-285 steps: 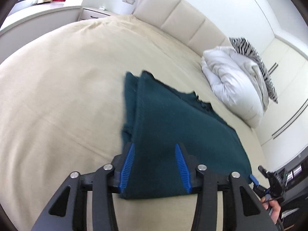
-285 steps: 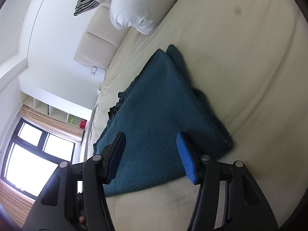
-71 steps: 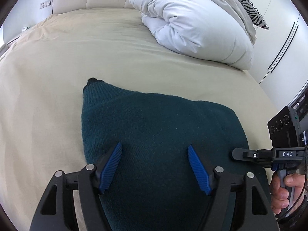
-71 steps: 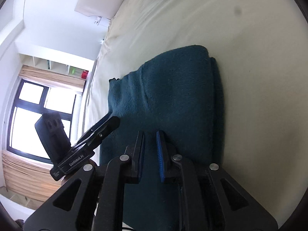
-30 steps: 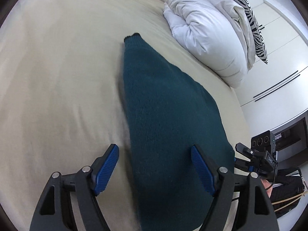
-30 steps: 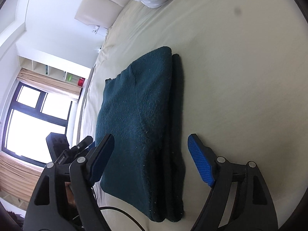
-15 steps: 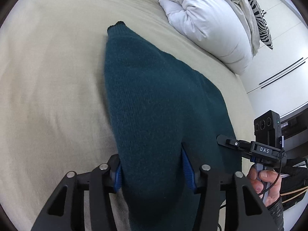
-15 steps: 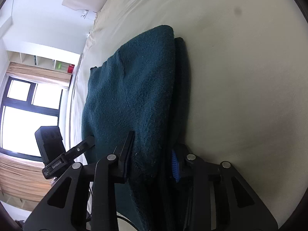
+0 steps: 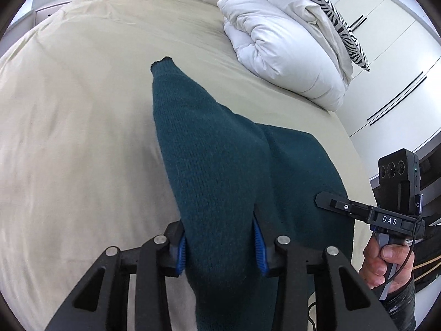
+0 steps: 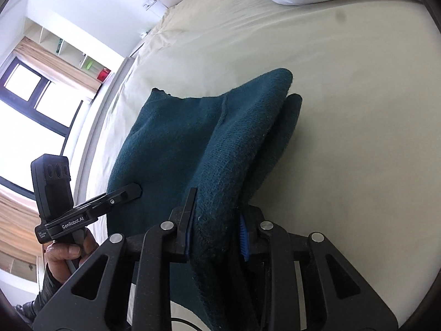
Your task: Fold small clothes
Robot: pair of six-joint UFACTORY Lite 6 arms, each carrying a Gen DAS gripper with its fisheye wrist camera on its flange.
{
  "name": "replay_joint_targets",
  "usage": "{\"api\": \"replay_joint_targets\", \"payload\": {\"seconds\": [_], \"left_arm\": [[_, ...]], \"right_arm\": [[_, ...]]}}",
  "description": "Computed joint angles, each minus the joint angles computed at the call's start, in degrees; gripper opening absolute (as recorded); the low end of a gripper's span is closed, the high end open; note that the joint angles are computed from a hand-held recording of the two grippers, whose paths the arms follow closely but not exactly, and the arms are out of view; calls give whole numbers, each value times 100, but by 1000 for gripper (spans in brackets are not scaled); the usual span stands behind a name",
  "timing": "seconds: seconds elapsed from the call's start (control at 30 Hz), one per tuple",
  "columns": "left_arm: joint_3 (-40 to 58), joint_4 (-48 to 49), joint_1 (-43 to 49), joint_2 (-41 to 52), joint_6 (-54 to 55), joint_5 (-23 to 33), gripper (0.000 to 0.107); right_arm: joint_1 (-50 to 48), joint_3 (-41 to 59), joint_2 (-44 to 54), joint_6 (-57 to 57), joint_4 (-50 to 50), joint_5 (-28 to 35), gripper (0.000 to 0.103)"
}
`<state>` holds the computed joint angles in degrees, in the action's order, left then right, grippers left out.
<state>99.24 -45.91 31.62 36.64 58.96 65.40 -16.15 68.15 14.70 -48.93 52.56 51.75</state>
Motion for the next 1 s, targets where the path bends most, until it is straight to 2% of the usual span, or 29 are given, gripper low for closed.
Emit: {"api": "replay_joint_targets", "payload": {"seconds": [0.23, 0.4, 0.63, 0.7, 0.8, 0.9, 1.0], "left_arm": [[-529, 155, 1537, -643, 1082, 763, 41], [-488, 329, 2428, -577, 1653, 1190, 41], [-672, 616, 3137, -376, 2153, 1306, 41], [-795, 651, 3233, -293, 2289, 1231, 41], [-1038, 767, 3261, -195, 2415, 988, 41], [-1276, 763, 3306, -133, 2513, 753, 43], [-1233, 719, 3368, 47, 2552, 782, 47]], "right_arm": [[1373, -1568, -1980, 590, 271, -414, 23], [2491, -2309, -2842, 1180, 342, -925, 23], [4134, -2959, -3055, 1638, 972, -1973, 23], [4564, -2729, -2414, 1177, 1813, -2467, 23], [4799, -2997, -2052, 58, 3086, -2629, 23], [4787, -3284, -1704, -996, 4199, -2612, 23], [4309, -3838, -1471, -2179, 5152, -2087, 23]]}}
